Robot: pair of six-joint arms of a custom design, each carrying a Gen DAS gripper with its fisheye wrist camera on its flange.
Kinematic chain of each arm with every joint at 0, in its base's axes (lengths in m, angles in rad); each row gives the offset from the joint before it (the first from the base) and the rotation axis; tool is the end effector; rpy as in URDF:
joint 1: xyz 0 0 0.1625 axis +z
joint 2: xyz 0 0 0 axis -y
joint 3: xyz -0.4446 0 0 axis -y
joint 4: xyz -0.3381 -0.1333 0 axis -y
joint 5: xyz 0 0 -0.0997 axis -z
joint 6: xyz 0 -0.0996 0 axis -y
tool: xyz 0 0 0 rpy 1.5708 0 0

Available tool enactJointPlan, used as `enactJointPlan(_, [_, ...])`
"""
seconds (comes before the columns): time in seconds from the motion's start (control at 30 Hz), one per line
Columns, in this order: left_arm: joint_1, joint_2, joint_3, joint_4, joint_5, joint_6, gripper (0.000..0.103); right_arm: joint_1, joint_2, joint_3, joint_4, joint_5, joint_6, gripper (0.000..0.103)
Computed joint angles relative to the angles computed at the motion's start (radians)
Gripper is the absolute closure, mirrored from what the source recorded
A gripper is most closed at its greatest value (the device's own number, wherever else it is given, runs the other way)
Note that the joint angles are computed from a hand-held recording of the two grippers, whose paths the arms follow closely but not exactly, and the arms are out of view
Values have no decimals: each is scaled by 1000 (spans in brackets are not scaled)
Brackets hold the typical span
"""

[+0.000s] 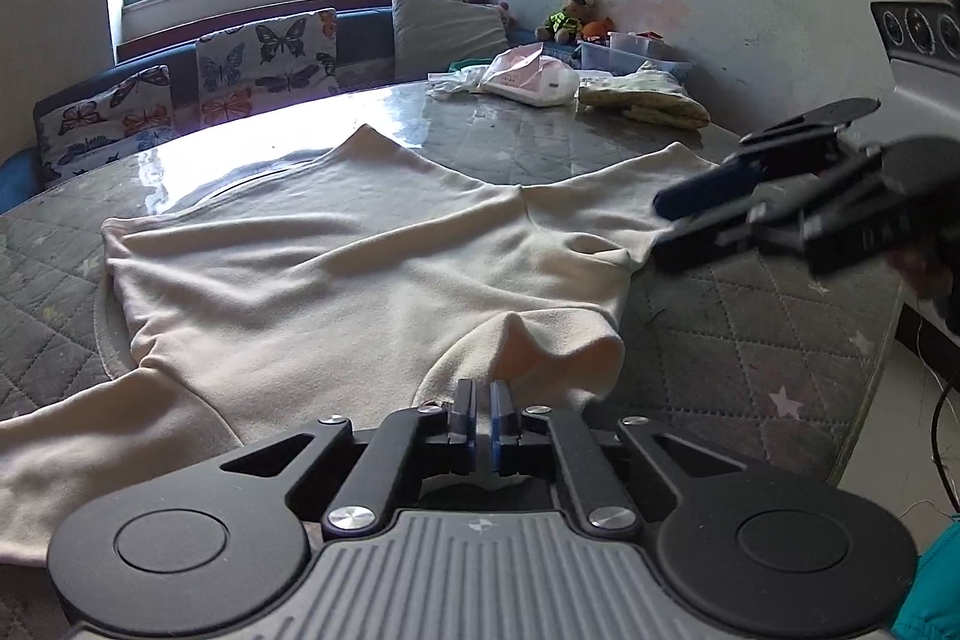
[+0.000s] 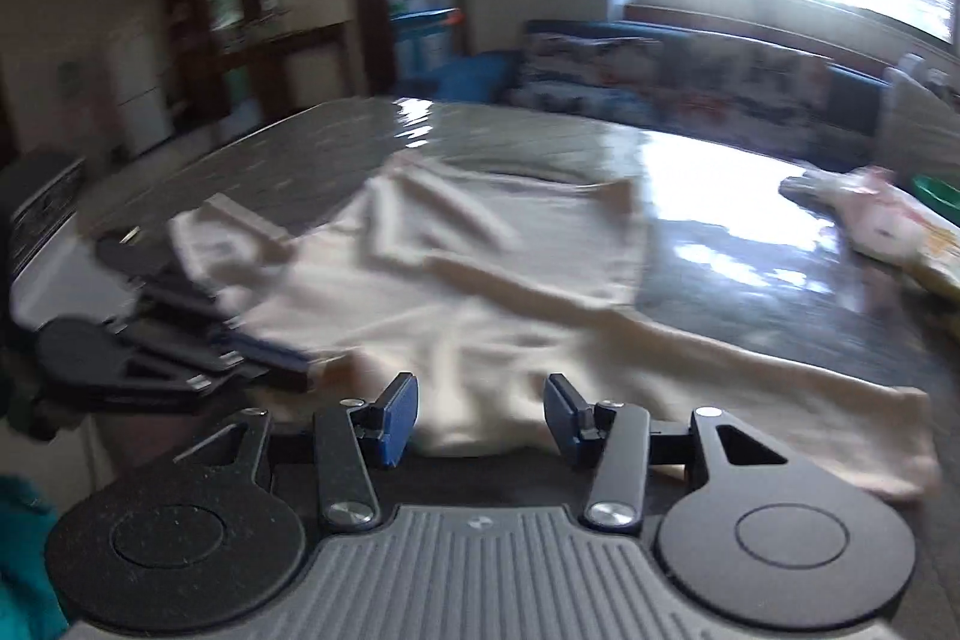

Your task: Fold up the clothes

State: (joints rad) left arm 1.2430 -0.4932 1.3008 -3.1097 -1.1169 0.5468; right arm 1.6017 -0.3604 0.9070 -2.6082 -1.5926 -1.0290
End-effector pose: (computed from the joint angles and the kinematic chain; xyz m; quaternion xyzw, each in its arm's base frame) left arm -0.0769 -0.7759 0.1286 0.3125 0.8584 -0.3233 0.2469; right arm 0.1570 -0.8353 0.1027 0.4880 -0.8383 0.2082 0.1255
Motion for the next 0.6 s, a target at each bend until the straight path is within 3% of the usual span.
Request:
enactJointPlan(0.1, [-4,-7,24,-25,8,9,95,16,15,26,-17,-23,-67,59])
enactJointPlan(0.27, [-10,-13,69,-102,9,74,63,32,42,53,-84,-72,-139,61])
enactJointPlan(0.33, [-12,-4,65,-105,22,99,59,37,53,61,-118,-92,-163,61])
enactJointPlan(0.5, [-10,20,43,-110,61,121,60,37,74,75,-209,-137,-216,80])
enactJointPlan(0.57, [-5,20,34,-95,61,102,80,35,66,92,-230,-136,-214,88])
enactJointPlan(0.6, [-2,17,34,-88,54,92,81,35,61,100,-237,-136,-212,93])
